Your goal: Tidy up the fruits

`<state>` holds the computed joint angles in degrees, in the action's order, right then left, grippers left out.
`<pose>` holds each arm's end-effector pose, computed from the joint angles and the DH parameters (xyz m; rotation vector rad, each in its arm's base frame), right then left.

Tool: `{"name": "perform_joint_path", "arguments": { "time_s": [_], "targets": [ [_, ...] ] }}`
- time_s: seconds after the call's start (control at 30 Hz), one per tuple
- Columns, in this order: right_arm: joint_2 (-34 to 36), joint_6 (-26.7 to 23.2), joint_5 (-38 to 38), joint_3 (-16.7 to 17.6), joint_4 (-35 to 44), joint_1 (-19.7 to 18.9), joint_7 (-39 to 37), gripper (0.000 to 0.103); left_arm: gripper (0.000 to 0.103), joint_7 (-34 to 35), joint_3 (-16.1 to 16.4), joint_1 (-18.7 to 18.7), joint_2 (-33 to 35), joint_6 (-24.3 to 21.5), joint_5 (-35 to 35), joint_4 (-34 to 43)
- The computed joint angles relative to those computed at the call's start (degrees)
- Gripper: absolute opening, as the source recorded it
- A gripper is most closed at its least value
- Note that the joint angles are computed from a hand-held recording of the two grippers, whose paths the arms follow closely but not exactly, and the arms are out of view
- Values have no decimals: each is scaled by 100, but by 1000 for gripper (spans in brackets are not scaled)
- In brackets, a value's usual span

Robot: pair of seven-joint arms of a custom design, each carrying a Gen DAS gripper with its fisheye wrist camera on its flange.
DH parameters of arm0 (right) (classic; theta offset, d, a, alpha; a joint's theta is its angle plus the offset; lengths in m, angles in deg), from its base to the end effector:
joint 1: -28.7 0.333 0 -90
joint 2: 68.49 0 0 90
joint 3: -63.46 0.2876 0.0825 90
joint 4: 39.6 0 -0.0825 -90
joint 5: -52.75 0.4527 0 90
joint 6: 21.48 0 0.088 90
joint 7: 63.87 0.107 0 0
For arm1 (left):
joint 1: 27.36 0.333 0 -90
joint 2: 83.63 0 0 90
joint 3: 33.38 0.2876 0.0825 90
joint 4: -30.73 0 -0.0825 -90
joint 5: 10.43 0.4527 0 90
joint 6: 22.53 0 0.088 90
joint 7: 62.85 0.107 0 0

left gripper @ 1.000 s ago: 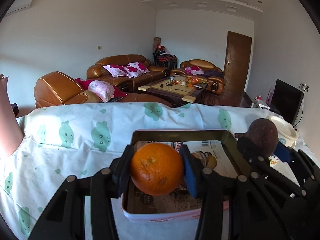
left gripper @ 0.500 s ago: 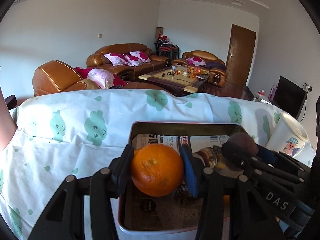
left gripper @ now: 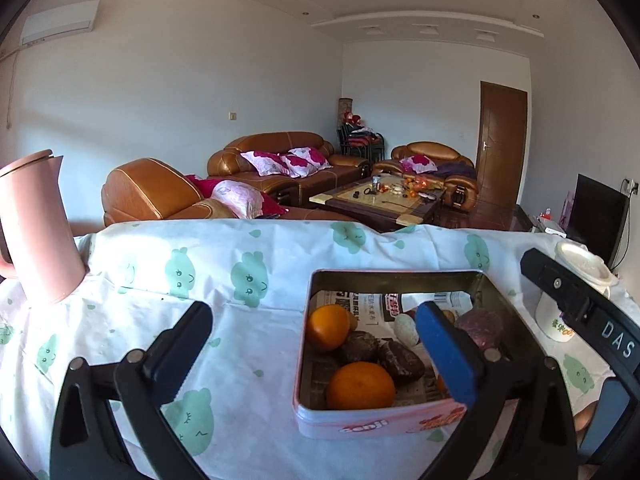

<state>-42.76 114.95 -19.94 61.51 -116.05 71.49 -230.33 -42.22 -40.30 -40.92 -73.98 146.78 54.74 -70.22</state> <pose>0.6031 0.5157 0.5096 -1.1515 1.6692 -0.8823 0.6416 -0.2992 0.5061 -1.4262 1.6667 -1.0850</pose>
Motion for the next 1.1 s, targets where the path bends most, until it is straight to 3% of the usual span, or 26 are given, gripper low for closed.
{"name": "perform_joint_path", "arguments": {
  "time_s": [0.2,0.43,1.1],
  "targets": [
    [-155,-719,-436,21,-167,260,181,77,103,-730,54,-47,-223,-73,895,-198],
    [-128,-1230,-766,111,-132,411,101,77,103,-1064,-76,80,-372,-139,1316,-335],
    [-133,-1338,-832,149,-161,441,66,77,103,-1093,-159,148,-385,-161,1365,-352]
  ]
}}
